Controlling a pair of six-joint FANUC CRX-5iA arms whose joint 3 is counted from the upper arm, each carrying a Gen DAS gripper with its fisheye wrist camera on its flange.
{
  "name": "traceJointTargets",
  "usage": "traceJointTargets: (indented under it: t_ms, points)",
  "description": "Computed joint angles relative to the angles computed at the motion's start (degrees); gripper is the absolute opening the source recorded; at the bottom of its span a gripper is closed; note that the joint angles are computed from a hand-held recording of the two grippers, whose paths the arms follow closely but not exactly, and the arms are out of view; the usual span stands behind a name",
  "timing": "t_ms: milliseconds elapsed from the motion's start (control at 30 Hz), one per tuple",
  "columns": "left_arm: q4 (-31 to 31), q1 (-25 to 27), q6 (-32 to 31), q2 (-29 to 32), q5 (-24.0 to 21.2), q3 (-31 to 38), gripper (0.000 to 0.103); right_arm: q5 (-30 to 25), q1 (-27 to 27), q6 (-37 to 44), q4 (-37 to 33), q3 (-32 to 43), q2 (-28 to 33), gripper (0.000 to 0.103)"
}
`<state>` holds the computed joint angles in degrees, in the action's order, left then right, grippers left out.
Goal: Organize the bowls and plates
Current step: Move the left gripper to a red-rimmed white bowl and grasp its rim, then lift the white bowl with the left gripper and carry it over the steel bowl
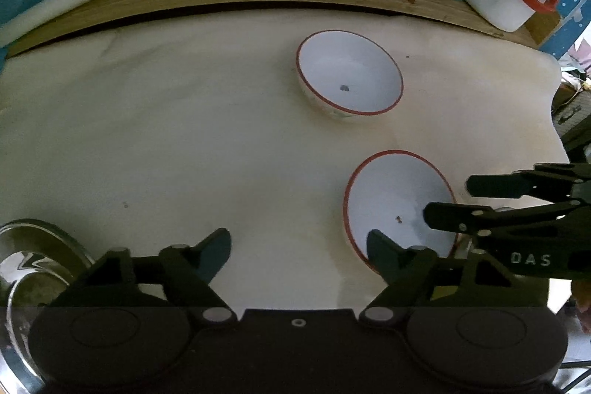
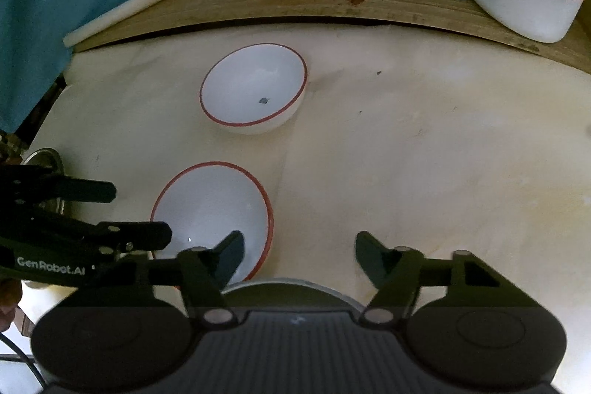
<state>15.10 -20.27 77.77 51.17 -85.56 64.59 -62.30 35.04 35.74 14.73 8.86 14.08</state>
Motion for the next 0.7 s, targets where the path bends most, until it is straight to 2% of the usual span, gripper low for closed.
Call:
traceJointTargets:
  t_ms: [100,200,300,333,467,700]
  points:
    - [1.6,0.2,-0.2,0.4,-0.2,0.2,0.063,0.9,-0.3,1.2,-0.8,0.2,0.2,0.06]
    - [3.8,0.4,-0.3,1.3,-1.2,0.7,0.05,1.9,-1.0,2.9,-2.5,0.9,0.7,0.049]
    - [5.4,0.6,0.3,2.4,-2.3,1.9,0.041,2.2,-1.5,4.0,-3.9,1.6,1.2,0.034]
    - [6.0,0.7,0.5,3.0,-2.6,2.5,0.039,2.5,-1.9,4.4,-4.9,1.8,1.3,0.026]
    - [8.5,0.9,0.4,2.9,-2.0,1.2,0.017,4.3,-2.4,4.0,-6.9,1.3,0.8,0.011]
    - [7.7,0.5,2.3,3.0,-1.7,1.8,0.013,6.6,-2.2,1.9,-6.2,-0.2,0.1,0.008]
